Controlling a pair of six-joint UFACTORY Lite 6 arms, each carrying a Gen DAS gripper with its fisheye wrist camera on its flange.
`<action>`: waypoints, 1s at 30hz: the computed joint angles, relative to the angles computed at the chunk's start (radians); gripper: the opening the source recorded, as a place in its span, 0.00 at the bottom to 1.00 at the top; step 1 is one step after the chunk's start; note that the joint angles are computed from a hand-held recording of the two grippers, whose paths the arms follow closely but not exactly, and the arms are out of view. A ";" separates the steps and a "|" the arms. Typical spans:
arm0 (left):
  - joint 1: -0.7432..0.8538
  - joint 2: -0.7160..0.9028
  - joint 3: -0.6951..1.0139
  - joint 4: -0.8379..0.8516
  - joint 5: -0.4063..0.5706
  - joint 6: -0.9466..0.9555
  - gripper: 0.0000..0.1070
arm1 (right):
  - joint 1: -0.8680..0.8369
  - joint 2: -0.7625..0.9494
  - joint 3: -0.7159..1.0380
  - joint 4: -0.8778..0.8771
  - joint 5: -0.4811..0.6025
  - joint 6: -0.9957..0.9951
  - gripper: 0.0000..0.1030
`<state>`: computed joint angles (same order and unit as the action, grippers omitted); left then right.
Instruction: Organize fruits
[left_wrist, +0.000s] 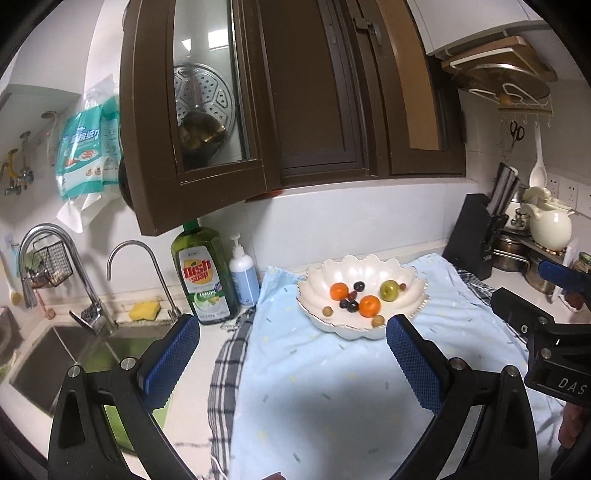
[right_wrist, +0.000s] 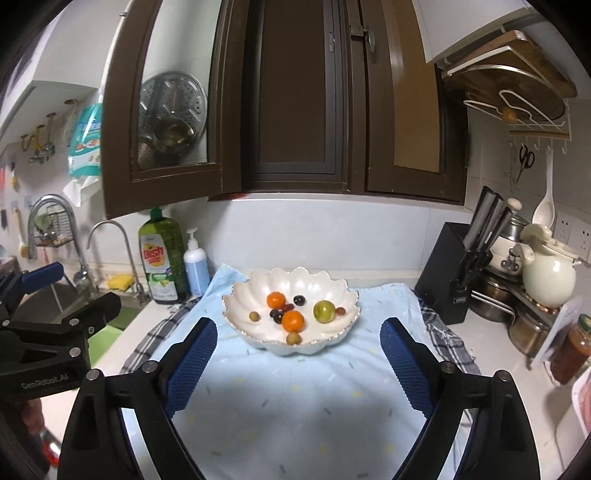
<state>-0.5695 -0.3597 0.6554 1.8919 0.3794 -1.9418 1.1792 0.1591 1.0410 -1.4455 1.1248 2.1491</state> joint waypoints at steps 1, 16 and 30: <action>-0.033 -0.031 -0.022 -0.053 0.028 0.040 0.96 | 0.026 -0.019 -0.020 0.015 0.019 0.001 0.88; -0.606 -0.430 -0.269 -0.543 0.555 0.319 0.96 | 0.377 -0.120 -0.159 0.197 0.248 0.109 0.90; -1.058 -0.578 -0.320 -0.657 0.996 0.283 0.96 | 0.545 -0.053 -0.096 0.283 0.360 0.160 0.90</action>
